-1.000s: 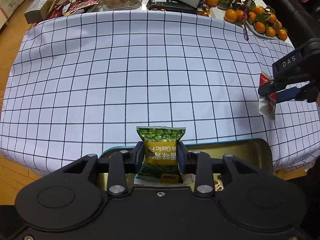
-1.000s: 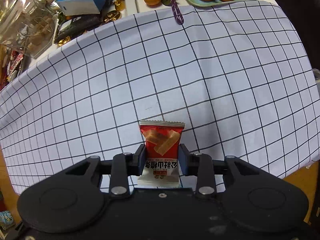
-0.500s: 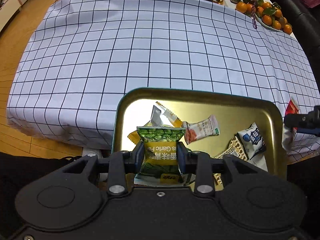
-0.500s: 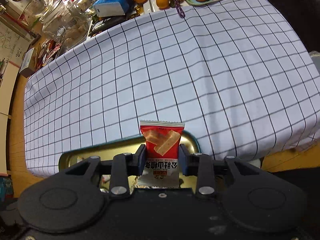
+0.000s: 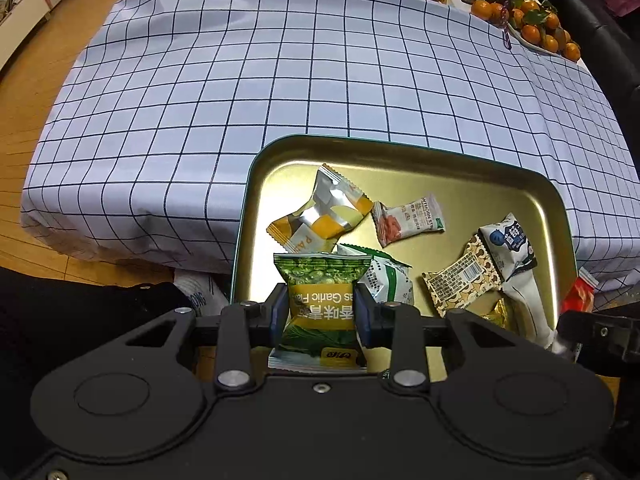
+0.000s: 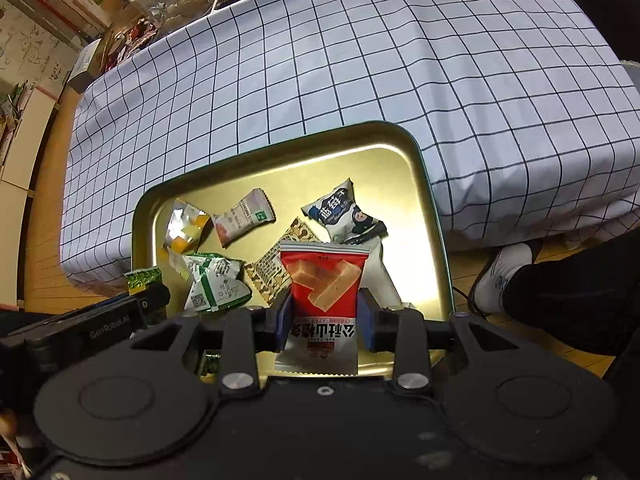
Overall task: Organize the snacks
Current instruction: 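Open both tools to drop the packets into the gold tray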
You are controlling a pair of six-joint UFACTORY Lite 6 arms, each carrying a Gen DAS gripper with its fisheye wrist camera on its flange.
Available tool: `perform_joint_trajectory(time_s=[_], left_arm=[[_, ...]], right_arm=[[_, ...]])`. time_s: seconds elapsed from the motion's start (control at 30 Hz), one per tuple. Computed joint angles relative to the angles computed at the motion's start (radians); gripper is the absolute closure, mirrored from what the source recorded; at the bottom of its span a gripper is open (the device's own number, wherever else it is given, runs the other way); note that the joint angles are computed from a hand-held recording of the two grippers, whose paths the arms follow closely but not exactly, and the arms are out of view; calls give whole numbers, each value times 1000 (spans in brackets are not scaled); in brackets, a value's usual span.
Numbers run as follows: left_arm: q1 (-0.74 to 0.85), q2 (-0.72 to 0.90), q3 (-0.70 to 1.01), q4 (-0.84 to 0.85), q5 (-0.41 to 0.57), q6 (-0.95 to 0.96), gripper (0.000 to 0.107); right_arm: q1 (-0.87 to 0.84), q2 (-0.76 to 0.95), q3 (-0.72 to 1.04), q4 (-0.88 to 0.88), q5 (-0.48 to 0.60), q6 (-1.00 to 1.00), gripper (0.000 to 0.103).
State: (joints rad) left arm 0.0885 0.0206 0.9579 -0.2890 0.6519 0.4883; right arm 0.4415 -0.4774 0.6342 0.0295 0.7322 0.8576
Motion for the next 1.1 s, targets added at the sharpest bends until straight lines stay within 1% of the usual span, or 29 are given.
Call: perform_joint_trajectory(time_s=[0.2, 0.33, 0.6, 0.77, 0.97, 1.1], left_arm=[[-19, -13, -18, 7, -31, -11, 64], [-24, -7, -19, 5, -48, -14, 64], [-6, 31, -10, -3, -67, -12, 64], [7, 11, -23, -85, -79, 65, 64], [-13, -6, -47, -72, -113, 59, 64], [-13, 2, -44, -70, -117, 57, 64]], right_arm=[[54, -51, 10, -65, 52, 81, 68], [57, -44, 20, -79, 63, 99, 68], [63, 38, 69, -80, 46, 91, 68], [61, 81, 101, -68, 39, 76, 68], [78, 128, 143, -93, 49, 118, 64], [60, 138, 149, -60, 45, 77, 64]])
